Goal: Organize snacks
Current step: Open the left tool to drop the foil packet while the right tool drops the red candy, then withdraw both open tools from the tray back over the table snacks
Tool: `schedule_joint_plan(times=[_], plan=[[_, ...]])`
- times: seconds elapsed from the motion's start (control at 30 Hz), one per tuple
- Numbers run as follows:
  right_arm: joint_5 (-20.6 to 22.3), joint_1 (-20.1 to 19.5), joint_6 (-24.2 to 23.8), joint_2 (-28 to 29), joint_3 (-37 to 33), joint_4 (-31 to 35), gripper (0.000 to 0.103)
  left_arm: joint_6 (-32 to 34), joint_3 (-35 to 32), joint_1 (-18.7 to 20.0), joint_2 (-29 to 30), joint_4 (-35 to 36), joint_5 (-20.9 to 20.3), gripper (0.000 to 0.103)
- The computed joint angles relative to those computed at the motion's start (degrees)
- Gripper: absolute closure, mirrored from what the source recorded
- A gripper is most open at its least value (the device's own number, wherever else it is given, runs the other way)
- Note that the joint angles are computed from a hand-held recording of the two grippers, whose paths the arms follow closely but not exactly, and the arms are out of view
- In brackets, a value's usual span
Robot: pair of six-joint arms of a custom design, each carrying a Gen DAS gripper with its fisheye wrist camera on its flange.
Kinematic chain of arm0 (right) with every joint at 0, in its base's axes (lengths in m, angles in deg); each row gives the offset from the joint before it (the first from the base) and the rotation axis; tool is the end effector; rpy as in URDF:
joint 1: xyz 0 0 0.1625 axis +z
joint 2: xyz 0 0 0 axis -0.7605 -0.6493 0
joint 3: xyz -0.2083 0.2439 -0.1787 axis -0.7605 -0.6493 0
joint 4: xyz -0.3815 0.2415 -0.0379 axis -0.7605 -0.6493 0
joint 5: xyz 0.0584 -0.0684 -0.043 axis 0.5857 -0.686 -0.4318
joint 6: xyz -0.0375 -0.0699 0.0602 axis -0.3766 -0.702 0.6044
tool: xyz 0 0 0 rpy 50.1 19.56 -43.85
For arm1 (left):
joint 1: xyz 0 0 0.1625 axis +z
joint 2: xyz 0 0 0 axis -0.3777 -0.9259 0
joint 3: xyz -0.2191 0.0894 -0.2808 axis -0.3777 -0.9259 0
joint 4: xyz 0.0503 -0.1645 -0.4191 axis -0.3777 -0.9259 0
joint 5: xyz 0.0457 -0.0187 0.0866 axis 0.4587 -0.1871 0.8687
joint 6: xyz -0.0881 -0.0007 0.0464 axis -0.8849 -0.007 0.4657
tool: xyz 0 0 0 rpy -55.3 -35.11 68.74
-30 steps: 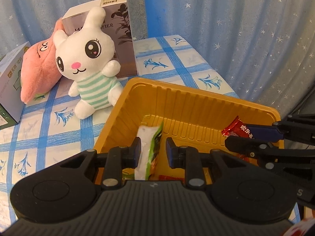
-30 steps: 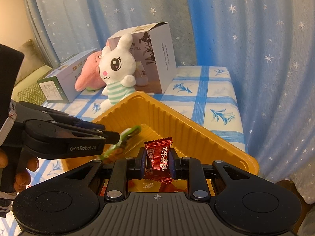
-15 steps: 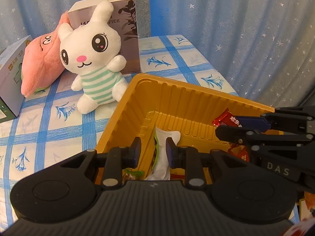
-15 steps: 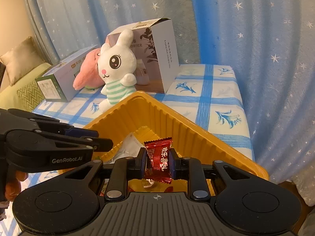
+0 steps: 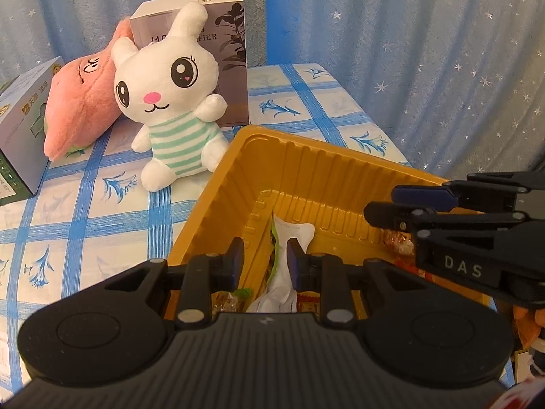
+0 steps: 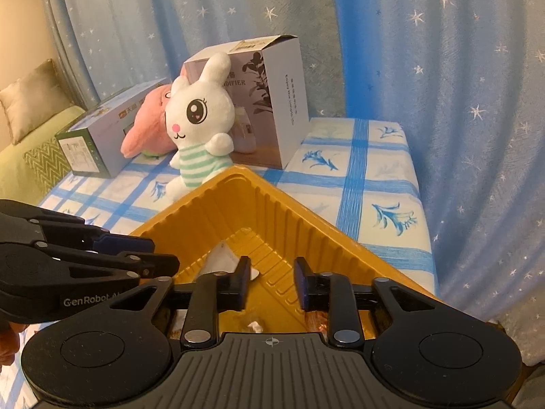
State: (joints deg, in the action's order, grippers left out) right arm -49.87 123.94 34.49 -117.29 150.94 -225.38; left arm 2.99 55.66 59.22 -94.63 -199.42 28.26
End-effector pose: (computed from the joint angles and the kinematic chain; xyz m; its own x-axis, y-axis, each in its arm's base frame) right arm -0.0062 -0.5064 0.2401 -0.8037 -0.3708 0.4654 -0.5621 0.7298 -0.3893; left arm -0.3039 -0.4893 -0.0429 -0.6980 0.2206 -0.6813 0.5432 0.7830 -0.3030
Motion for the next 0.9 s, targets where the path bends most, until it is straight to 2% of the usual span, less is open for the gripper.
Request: schedule_joint_plan(times=[0.33,0.6,0.9], plan=[[1.2,-2.1,0.4,-7.1,3.8,4.4,0.053,-3.3,3.7,-2.7,-2.9,-0.4,-0.1,0.077],[2.7,-3.5,0.4,-14.7,7.6,7.2,0.043,-7.4,7.8,-6.7,-6.1,-0.1,0.4,0.069],[4.7,-5.5,-0.7,-25.2,12.6,11.6,0.039,-15.5,13.8,-12.5,-12.0,3.6,0.9,0.068]])
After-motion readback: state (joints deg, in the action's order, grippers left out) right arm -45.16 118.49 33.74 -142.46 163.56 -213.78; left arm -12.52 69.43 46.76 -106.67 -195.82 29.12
